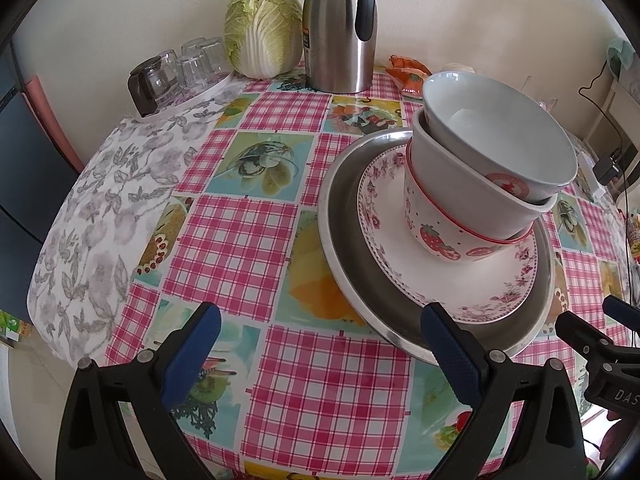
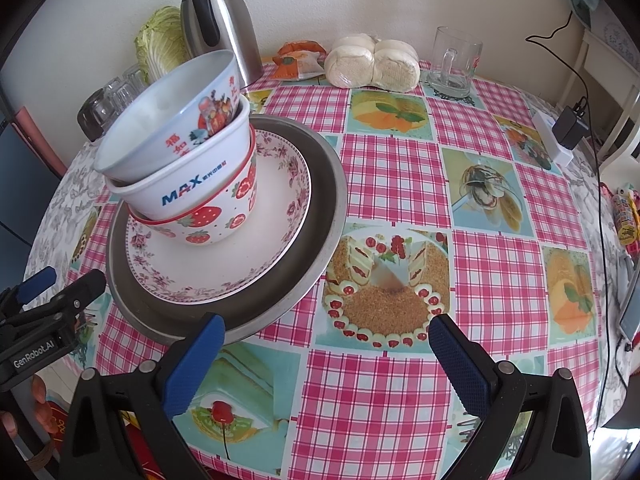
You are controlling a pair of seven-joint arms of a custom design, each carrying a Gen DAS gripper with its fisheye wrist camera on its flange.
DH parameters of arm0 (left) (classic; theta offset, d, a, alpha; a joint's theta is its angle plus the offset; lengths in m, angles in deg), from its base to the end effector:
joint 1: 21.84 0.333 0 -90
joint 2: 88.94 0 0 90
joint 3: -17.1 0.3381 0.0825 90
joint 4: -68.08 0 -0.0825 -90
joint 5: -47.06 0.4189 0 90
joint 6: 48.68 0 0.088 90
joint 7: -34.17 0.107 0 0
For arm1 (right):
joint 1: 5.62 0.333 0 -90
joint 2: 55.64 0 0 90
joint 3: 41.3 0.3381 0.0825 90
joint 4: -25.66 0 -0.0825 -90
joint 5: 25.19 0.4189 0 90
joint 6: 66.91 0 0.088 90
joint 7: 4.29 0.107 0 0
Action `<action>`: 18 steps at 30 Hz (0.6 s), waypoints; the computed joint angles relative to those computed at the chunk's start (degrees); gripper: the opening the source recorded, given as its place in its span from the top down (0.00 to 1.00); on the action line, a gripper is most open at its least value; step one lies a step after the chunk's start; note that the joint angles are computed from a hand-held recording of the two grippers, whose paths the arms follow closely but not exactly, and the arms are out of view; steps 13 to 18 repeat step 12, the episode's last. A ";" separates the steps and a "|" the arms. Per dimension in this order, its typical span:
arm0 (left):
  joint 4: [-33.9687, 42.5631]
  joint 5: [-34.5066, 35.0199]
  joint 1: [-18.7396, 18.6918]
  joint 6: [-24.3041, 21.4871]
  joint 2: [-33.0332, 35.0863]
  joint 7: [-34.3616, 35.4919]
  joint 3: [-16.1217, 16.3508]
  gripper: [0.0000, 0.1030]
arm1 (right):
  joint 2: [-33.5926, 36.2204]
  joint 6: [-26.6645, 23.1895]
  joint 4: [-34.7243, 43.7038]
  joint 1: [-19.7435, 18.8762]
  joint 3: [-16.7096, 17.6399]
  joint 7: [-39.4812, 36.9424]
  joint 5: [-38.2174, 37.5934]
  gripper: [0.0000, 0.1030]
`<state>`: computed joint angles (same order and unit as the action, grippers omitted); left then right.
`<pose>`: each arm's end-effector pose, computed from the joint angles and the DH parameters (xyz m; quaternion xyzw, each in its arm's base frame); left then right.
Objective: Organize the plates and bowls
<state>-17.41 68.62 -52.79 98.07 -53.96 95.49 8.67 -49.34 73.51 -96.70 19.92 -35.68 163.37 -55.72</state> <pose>0.6219 -0.4870 0.3679 -0.5322 0.8089 -0.2068 0.1404 0.5188 0.3126 0.3763 -0.5267 0.8242 -0.1638 0.1285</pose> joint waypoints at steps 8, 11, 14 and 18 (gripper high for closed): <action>-0.65 1.31 -0.55 0.53 -0.48 -1.03 0.57 0.03 | 0.02 0.09 -0.01 -0.06 -0.08 -0.21 0.11 0.00; -1.22 1.66 -0.50 1.40 -0.83 -0.78 0.37 0.03 | 0.02 0.07 0.00 -0.06 -0.08 -0.20 0.12 0.00; -1.13 1.59 -0.45 1.44 -0.78 -0.64 0.28 0.03 | 0.02 0.07 0.00 -0.06 -0.08 -0.20 0.12 0.00; -1.13 1.59 -0.45 1.44 -0.78 -0.64 0.28 0.03 | 0.02 0.07 0.00 -0.06 -0.08 -0.20 0.12 0.00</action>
